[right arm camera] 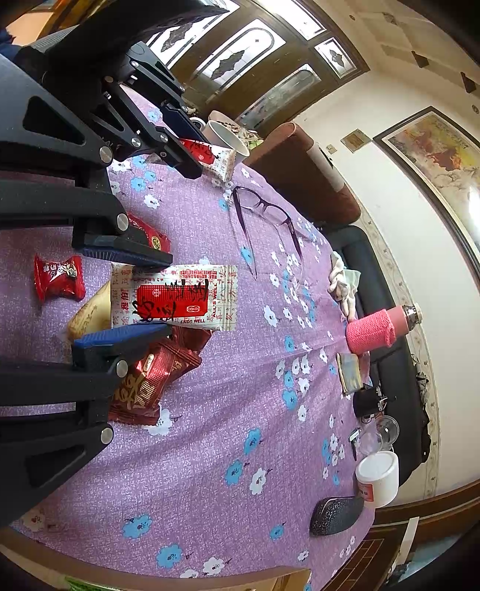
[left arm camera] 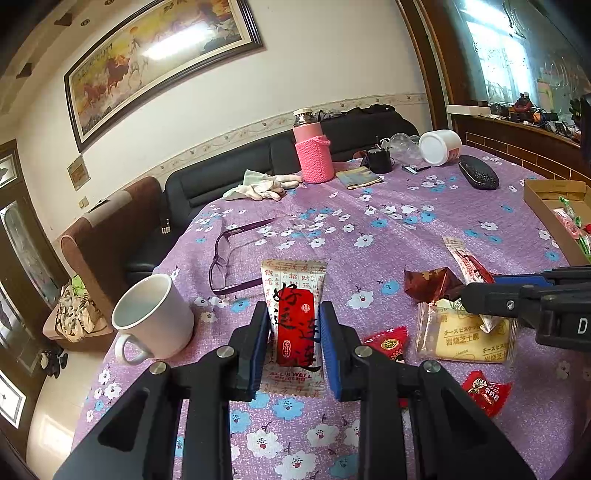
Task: Organize snacks
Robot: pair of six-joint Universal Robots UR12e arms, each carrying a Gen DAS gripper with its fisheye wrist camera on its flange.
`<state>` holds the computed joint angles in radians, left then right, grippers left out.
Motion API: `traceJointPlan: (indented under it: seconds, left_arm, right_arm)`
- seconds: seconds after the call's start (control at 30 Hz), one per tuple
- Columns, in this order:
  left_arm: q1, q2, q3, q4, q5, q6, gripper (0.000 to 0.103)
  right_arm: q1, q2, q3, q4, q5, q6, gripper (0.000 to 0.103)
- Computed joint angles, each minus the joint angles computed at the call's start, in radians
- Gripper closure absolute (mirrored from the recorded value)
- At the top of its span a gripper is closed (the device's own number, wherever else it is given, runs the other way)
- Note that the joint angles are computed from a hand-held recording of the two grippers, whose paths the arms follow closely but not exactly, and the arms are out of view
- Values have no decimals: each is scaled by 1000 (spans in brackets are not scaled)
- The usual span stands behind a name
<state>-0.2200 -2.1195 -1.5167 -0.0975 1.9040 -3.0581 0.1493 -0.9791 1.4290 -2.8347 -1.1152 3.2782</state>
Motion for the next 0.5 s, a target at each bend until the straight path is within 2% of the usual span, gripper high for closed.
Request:
traceJointPlan:
  seconds: [0.5]
  left_arm:
    - [0, 1, -1, 4, 0, 0, 76]
  right_arm:
    - [-1, 0, 0, -2, -3, 6, 69]
